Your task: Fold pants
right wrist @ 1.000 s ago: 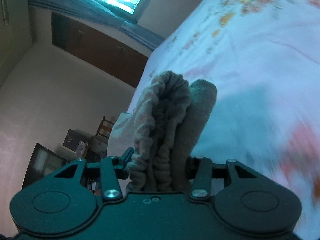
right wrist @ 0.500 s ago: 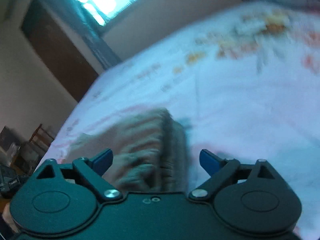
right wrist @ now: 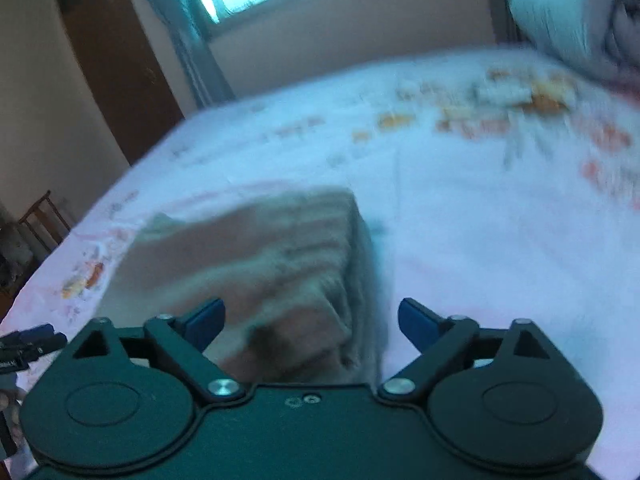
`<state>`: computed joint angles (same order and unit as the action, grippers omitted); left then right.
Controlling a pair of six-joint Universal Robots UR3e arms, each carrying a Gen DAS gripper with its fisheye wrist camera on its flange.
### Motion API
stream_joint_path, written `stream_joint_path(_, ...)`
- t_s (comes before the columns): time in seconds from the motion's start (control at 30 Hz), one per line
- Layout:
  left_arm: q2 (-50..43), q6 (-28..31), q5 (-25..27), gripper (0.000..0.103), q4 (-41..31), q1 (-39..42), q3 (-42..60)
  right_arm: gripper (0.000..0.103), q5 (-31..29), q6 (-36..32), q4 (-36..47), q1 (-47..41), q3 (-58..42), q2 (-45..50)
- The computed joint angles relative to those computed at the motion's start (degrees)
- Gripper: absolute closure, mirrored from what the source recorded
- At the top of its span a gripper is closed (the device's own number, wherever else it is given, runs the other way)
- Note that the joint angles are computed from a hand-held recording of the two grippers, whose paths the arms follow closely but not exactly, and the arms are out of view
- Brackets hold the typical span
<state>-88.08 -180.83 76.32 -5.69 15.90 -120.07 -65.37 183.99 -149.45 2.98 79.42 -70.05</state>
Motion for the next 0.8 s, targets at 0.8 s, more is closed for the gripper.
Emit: stream_joint_path(0.8,24.1,-25.8,55.5,0.0,-11.0,-60.5,-10.7,0.006,-24.5,1.4,-11.7,16.8,52.3,-60.0)
